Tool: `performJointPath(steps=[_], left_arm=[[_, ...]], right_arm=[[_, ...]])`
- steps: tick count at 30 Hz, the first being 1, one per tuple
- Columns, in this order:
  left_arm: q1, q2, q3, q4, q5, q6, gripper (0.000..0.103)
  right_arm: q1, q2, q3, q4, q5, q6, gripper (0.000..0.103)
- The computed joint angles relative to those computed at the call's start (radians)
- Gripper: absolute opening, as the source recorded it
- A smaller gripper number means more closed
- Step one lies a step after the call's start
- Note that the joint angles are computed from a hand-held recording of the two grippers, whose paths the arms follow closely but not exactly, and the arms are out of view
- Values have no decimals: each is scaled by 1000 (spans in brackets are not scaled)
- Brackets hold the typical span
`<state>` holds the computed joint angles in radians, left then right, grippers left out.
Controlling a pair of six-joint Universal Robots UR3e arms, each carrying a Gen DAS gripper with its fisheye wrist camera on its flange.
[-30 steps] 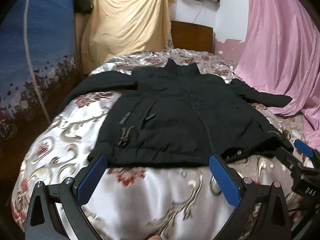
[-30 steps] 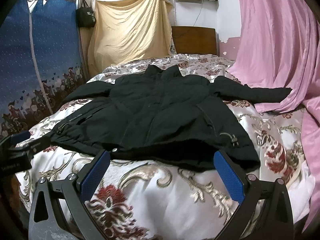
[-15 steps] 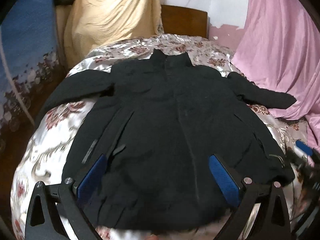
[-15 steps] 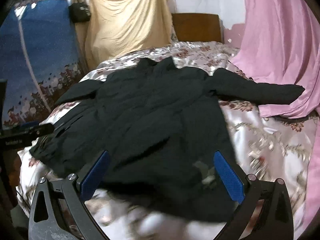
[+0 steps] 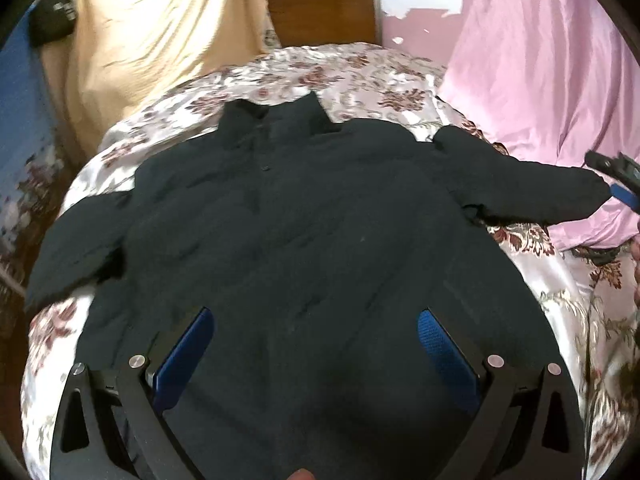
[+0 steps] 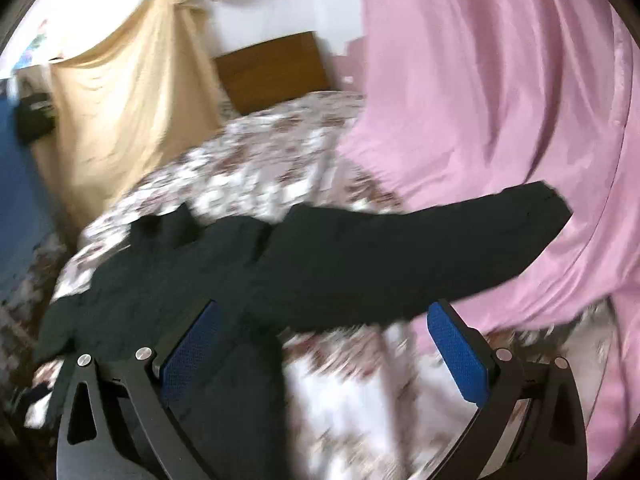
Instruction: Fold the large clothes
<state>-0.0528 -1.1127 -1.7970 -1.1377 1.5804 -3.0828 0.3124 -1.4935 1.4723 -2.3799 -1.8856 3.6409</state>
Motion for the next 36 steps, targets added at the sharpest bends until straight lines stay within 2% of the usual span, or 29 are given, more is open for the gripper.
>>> performJointPath(steps=[3, 5, 7, 9, 11, 13, 16, 18, 19, 21, 22, 23, 25, 27, 29, 31, 34, 36], left_arm=[[-76, -171, 42, 126, 38, -29, 103], [-96, -267, 61, 219, 23, -28, 103], [-93, -364, 94, 289, -60, -8, 103], [-105, -455, 149, 324, -96, -4, 103], [-150, -573, 224, 402, -68, -13, 103], [-193, -675, 304, 447, -30, -32, 103], [-260, -861, 495, 433, 34, -68, 103], [-303, -992, 648, 386, 99, -82, 103], [-320, -1051, 727, 343, 132, -95, 103], [-333, -1142, 847, 260, 162, -127, 103], [-332, -1156, 856, 250, 163, -138, 103], [-328, -1166, 855, 254, 158, -154, 103], [-310, -1167, 824, 274, 119, -174, 103], [-293, -1182, 821, 271, 87, -193, 103], [-297, -1187, 802, 298, 93, -201, 103], [-308, -1192, 790, 318, 116, -201, 103], [-314, -1197, 788, 320, 127, -201, 103], [-311, -1198, 789, 320, 119, -202, 103]], right_arm=[[-100, 48, 9, -65, 8, -2, 102], [-188, 39, 87, -155, 59, 34, 102], [-277, 15, 198, -276, 143, 83, 102], [-372, -13, 365, -479, 275, 153, 102], [-446, 10, 453, -617, 370, 204, 102], [-473, 15, 463, -610, 391, 181, 102], [-474, 19, 433, -539, 304, 131, 102], [-507, -21, 474, -536, 285, 150, 102], [-537, -36, 501, -552, 308, 175, 102], [-640, -73, 595, -635, 440, 230, 102], [-697, -79, 648, -704, 533, 252, 102], [-726, -71, 672, -743, 581, 267, 102], [-732, -36, 672, -797, 599, 275, 102], [-747, 38, 665, -895, 690, 301, 102], [-741, 78, 649, -890, 737, 324, 102], [-707, 146, 590, -861, 708, 322, 102], [-611, 236, 488, -836, 562, 327, 101], [-552, 292, 431, -843, 451, 339, 88]])
